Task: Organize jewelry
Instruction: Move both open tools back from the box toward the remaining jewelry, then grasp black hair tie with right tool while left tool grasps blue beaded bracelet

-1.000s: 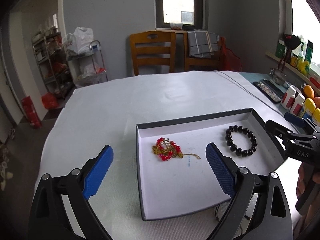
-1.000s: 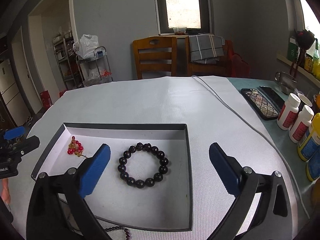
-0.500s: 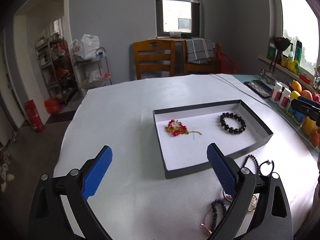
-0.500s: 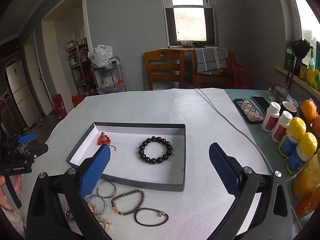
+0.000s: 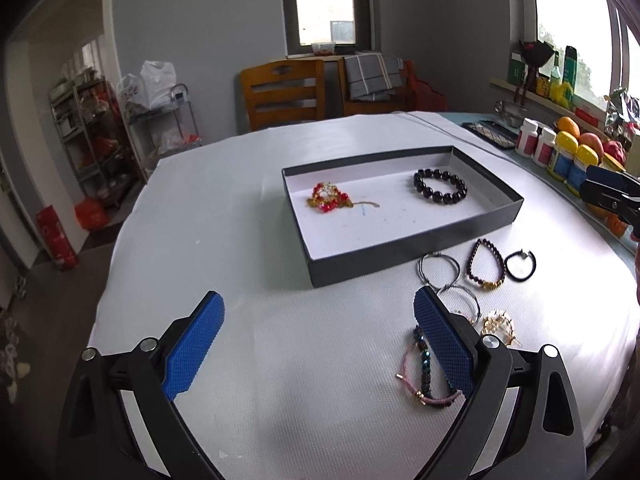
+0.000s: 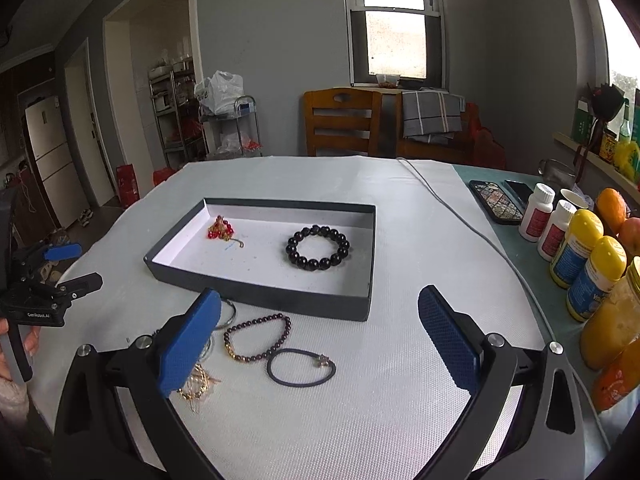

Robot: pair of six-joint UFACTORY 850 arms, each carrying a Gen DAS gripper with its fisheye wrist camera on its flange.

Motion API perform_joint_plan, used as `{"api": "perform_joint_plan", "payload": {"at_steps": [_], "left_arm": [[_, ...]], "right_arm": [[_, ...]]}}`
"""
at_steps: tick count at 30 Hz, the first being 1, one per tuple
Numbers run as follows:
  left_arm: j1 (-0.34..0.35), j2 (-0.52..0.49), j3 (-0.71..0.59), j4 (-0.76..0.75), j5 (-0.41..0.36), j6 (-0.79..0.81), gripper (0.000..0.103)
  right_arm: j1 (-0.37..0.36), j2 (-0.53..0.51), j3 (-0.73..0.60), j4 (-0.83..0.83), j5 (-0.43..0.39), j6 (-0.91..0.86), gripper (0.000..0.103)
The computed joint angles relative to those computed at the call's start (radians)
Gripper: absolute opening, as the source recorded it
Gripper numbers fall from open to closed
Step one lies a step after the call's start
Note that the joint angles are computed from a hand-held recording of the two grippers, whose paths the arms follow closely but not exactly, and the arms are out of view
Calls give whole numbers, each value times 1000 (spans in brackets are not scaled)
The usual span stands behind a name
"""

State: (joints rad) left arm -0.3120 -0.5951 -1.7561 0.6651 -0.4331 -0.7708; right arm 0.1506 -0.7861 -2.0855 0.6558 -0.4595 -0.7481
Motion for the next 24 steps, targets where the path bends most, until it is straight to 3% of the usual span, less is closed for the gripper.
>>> {"api": "perform_joint_plan", "payload": {"at_steps": [12,22,24], "left_arm": [[-12,-8,57,-334,49,324,97],[-47,-13,67,-487,85,548,94],[-54,-16,66,-460,87,534,94]], "right_arm": [[4,-36,12,-96,-23,70,97],[10,-48,25,-153,-51,76,97],[16,-58,14,-219,-52,123,89]]}}
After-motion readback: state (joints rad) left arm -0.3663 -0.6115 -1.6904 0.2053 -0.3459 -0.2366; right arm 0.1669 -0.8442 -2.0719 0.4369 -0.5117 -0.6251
